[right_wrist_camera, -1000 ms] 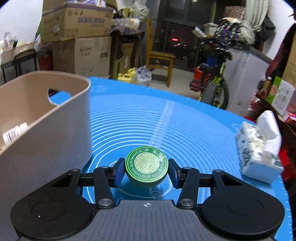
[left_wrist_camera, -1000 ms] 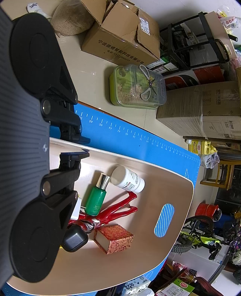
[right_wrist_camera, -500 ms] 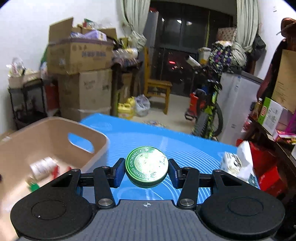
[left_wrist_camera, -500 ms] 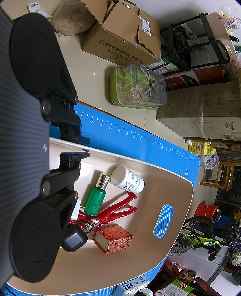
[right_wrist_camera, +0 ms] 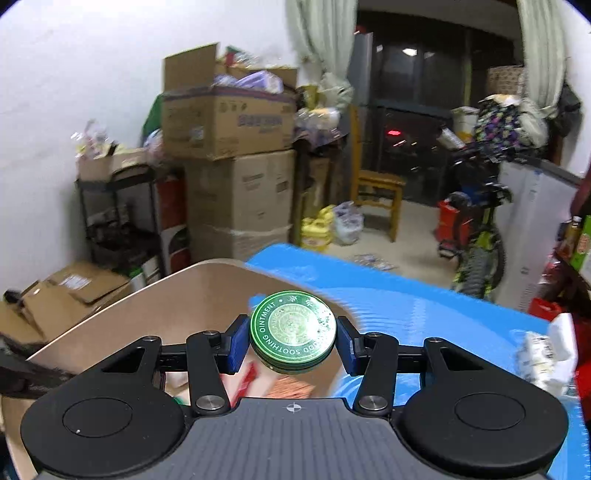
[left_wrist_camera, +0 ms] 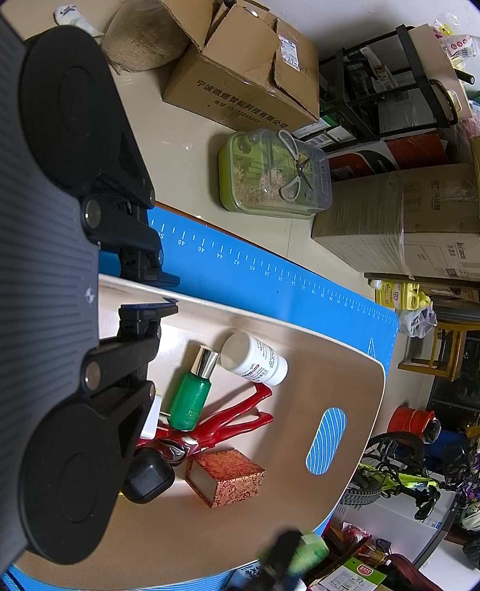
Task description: Organize rigid objects
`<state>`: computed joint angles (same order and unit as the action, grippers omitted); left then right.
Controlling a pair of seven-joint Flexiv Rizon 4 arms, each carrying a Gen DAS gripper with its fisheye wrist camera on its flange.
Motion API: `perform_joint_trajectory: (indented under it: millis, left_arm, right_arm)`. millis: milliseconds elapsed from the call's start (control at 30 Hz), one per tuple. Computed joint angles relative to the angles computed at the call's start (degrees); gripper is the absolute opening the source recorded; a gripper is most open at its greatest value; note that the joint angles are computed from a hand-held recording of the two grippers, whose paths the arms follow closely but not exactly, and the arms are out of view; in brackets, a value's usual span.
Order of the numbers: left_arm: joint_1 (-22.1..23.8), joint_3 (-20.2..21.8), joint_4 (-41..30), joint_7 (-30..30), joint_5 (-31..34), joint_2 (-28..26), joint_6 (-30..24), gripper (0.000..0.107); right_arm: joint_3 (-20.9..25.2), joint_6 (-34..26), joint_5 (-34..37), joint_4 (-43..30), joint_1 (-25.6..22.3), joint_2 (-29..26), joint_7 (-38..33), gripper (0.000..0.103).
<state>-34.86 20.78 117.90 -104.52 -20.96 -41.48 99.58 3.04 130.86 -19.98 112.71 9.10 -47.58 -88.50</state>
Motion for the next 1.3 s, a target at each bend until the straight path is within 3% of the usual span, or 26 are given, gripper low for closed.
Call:
perform_joint_trajectory:
  millis: [300,467,700,733,767,800,833,867,1033,1300]
  left_arm:
    - [-0.1,0.1,0.0,-0.1,0.2,0.0,-0.1,0.01]
    - [-0.3,0.4,-0.1,-0.2,0.3,0.0,-0.2,0.01]
    - [-2.2,2.3,0.0,-0.1,0.4,0.0,0.5,0.015]
    - [-1.7,1.7,0.3,-0.1,0.4,0.5,1.0,0.028]
    - [-1.2,0.9,0.7,-0.3,0.1,1.0,2.0,0.053]
    - [-1.9,1.1,1.1,-0.7,-0.6,1.2,2.9,0.064]
    - [-3.5,2.2,1.5,-1.0,-1.7,1.2,4.4,0.077]
    - [-5.5,3.6,1.6,-0.8,-3.1,1.1,4.9,0.08]
    - [-16.5,11.4,1.3,2.1,-9.4,1.1,2.9,0.084]
    - [-33.6,23.9,2.6,1.6,-14.8,0.1,0.6,0.088]
  right_arm:
    - [-0.4,-6.7,0.0,2.4,4.1,1.0,-3.6,0.054]
    - [3.7,-13.9,-4.4,1.3,-0.6,1.7,-1.0,0.055]
    - [4.9,-10.3,-3.9,3.9,-2.6,3.3,0.0,0.075]
    - [4.6,-9.4,-3.2,4.6,-2.6,4.0,0.3,0.079]
    - [4.5,-8.7,-2.8,5.3,-2.7,4.6,0.6,0.081]
    - [4.5,-8.2,-2.3,6.0,-3.0,5.3,1.3,0.085]
    - [4.6,-7.7,-1.8,6.7,-3.3,6.2,2.1,0.09]
    - [4.5,-7.1,-1.5,7.6,-3.6,7.0,2.6,0.092]
    - [1.9,-5.0,1.9,12.4,-3.0,11.6,2.5,0.097]
    - [0.1,-3.3,7.3,20.6,-3.6,19.1,1.1,0.099]
